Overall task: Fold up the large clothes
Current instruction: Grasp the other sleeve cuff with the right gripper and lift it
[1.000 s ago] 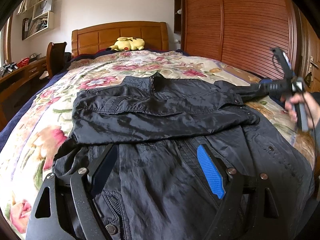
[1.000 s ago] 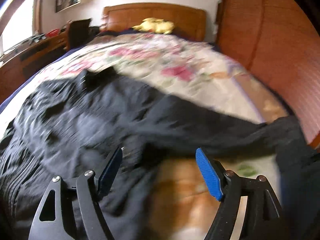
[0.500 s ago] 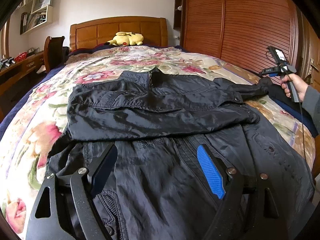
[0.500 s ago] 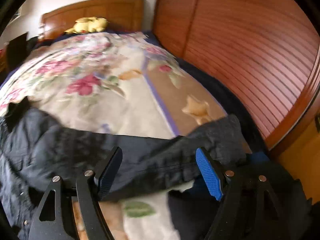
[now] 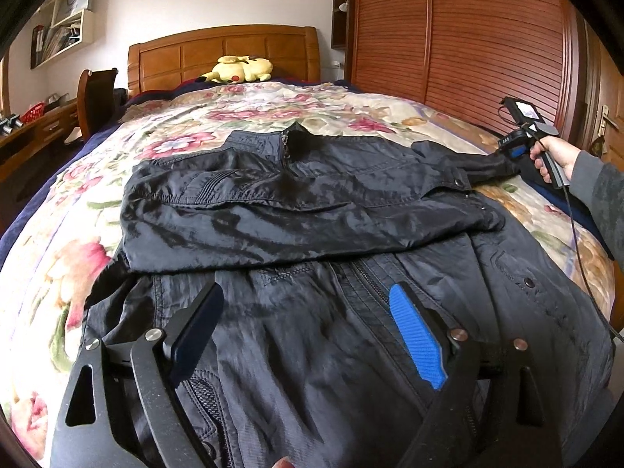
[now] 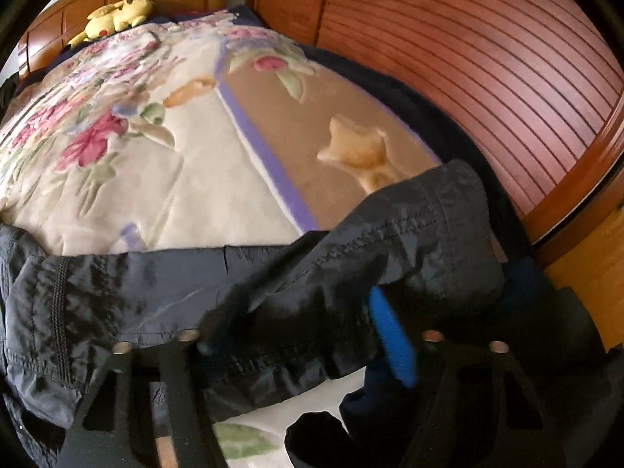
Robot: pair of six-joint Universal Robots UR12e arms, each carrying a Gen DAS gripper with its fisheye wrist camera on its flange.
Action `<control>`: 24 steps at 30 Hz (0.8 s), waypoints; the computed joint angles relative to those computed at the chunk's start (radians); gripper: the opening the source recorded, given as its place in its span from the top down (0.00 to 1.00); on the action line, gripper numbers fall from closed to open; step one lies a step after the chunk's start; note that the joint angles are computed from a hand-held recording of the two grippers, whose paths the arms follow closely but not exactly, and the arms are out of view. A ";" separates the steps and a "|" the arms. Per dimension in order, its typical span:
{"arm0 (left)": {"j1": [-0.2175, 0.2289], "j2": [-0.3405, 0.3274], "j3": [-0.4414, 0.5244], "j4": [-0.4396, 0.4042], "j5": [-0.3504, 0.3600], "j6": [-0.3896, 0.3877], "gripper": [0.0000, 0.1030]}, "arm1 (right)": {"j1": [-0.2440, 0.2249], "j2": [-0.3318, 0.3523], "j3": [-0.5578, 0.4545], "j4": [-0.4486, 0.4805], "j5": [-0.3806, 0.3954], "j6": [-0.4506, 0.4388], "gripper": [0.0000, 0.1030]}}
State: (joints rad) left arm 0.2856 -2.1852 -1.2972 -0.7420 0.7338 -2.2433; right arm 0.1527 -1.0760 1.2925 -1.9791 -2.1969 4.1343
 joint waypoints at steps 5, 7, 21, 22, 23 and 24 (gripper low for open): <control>0.001 0.001 -0.001 0.006 -0.001 -0.008 0.15 | 0.005 0.017 -0.021 0.024 -0.005 -0.048 0.96; 0.001 0.001 -0.003 0.018 0.002 -0.017 0.15 | 0.017 0.019 -0.023 0.012 -0.041 -0.057 0.97; 0.003 0.001 -0.004 0.028 -0.007 -0.021 0.15 | 0.166 0.077 -0.093 -0.381 -0.215 -0.425 0.98; 0.003 0.001 -0.005 0.031 -0.007 -0.023 0.15 | 0.178 0.088 -0.103 -0.407 -0.212 -0.457 0.98; 0.004 0.001 -0.005 0.035 -0.007 -0.025 0.15 | 0.190 0.101 -0.118 -0.432 -0.207 -0.493 0.98; 0.003 0.002 -0.008 0.041 -0.006 -0.028 0.15 | 0.200 0.109 -0.126 -0.451 -0.200 -0.519 0.98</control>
State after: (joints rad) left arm 0.2888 -2.1831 -1.3048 -0.7007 0.7277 -2.2714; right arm 0.3524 -0.9673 1.1667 -2.4304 -2.3969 3.6154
